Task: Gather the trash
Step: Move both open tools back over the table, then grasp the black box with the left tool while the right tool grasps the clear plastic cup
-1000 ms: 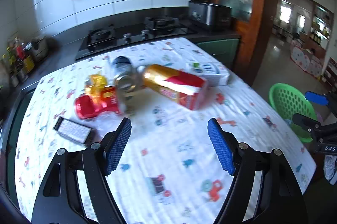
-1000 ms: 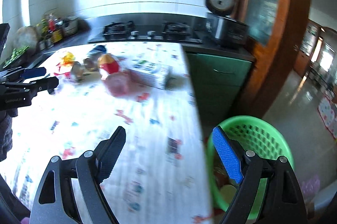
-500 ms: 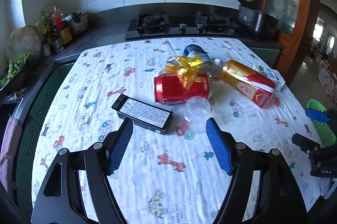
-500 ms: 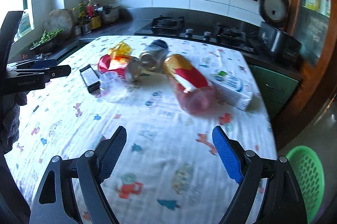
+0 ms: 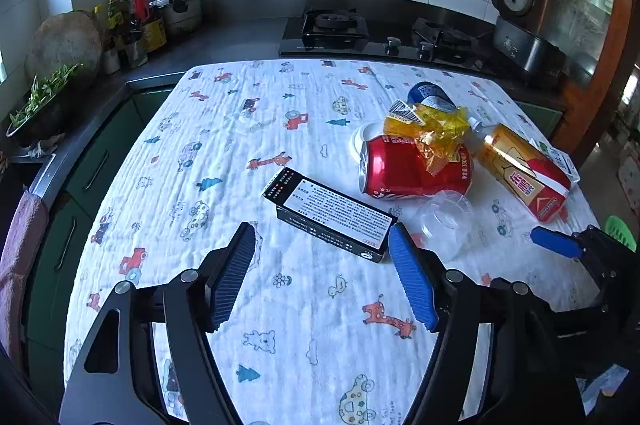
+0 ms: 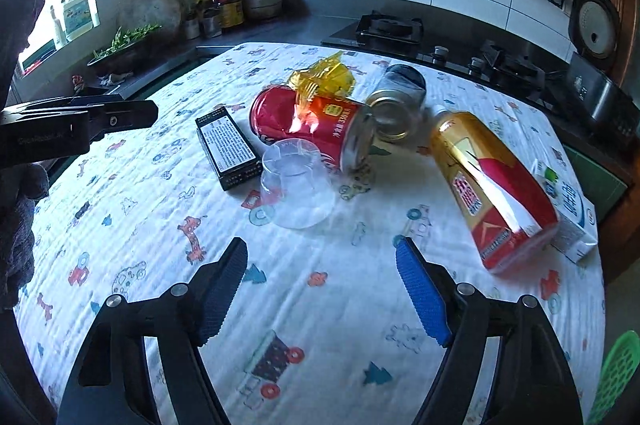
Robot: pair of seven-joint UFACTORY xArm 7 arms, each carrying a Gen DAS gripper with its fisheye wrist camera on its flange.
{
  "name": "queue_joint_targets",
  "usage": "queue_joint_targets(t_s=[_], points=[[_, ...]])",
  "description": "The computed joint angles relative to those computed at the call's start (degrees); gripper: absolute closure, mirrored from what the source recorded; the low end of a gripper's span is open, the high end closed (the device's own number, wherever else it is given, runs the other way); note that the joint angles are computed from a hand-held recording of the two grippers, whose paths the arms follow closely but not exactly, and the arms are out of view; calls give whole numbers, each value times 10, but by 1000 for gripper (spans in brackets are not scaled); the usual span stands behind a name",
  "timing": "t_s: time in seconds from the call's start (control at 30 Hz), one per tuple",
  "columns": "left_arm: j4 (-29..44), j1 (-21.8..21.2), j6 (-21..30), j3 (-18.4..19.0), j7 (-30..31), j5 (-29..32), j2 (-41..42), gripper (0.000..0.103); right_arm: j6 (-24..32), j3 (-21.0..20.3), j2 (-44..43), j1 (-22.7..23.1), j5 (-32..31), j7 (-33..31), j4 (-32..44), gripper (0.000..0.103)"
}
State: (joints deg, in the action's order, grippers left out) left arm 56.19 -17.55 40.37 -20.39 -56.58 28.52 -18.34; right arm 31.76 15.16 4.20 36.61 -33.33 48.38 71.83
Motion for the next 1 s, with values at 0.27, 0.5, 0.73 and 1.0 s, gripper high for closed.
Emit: queue_joint_targets(t_s=[0.27,0.5,0.73,1.0], points=[[7,5,-10,17,3,-17,19,40,-6,-23,80,17,24,-35,72,30],[22,0,-6,28,-4,-30,53,40,-11,-44,122,26,62,-62,114,31],[51,-9,0,47,-25,-45,96,40,-8,-58,150,37,79,-76,139,37],[83,-22,13,68,-65,-70,139,41,-18,-65,142,43,86,-84,127,44]])
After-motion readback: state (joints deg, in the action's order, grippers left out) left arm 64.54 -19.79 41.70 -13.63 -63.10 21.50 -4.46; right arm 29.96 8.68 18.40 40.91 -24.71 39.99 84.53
